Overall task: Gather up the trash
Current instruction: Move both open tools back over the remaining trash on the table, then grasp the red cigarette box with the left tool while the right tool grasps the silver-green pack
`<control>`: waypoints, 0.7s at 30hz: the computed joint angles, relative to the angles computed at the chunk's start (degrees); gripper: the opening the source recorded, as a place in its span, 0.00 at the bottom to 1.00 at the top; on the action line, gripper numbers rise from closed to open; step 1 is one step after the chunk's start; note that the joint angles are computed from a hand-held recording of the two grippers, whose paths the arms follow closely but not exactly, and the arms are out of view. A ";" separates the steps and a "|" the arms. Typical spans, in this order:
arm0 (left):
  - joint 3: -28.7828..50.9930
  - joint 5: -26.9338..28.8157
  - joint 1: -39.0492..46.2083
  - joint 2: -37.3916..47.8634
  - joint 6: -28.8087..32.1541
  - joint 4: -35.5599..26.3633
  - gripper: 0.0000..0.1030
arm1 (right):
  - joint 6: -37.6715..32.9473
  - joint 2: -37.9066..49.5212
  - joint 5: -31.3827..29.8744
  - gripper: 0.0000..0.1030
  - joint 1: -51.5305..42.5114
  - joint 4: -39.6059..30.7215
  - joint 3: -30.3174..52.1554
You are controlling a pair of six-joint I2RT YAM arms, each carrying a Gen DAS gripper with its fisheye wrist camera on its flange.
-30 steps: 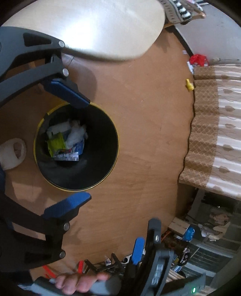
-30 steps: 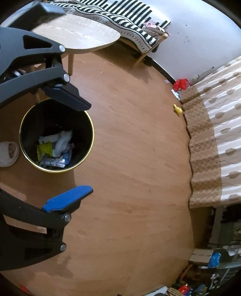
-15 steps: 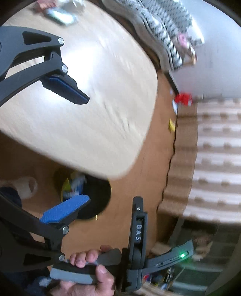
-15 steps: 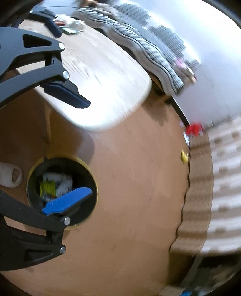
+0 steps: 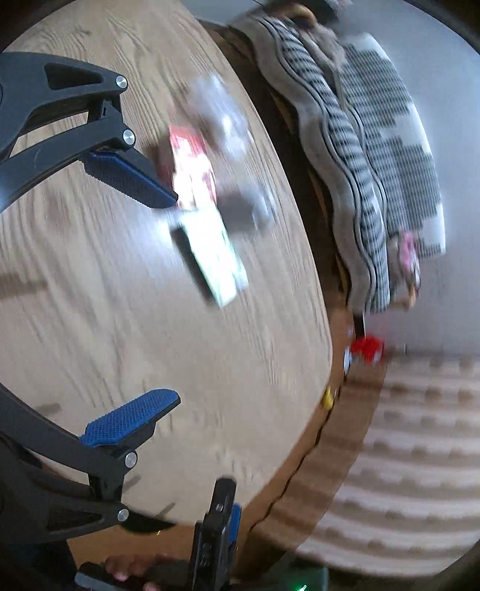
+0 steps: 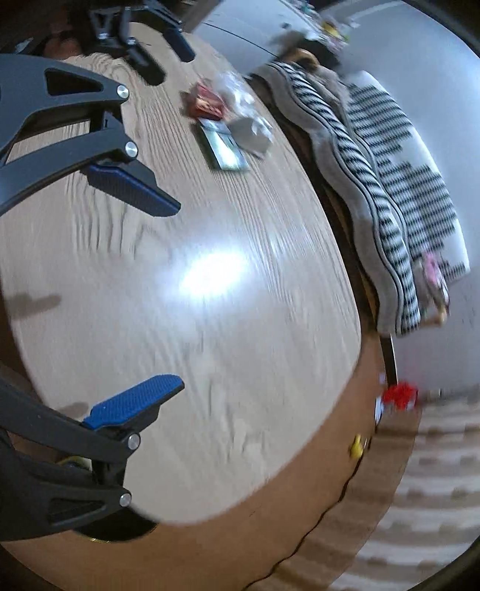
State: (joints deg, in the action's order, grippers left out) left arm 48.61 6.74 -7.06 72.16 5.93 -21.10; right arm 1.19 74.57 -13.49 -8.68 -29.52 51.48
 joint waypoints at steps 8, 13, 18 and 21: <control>2.90 9.48 24.71 8.25 8.93 0.37 0.93 | 6.65 9.76 7.45 0.82 19.07 4.81 3.23; 7.15 13.34 30.65 17.26 9.94 2.21 0.93 | 5.56 19.28 9.32 0.82 25.38 7.08 8.14; 9.68 14.03 28.13 22.57 7.23 3.48 0.93 | 2.84 25.51 11.00 0.82 28.10 9.11 12.61; 9.42 11.34 23.92 23.45 5.91 5.66 0.93 | 3.46 27.45 9.60 0.82 27.06 9.05 14.45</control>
State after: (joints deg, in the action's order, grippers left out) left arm 58.04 18.08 16.86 95.61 11.84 -15.44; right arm 4.65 102.02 -3.89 18.38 -20.47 65.93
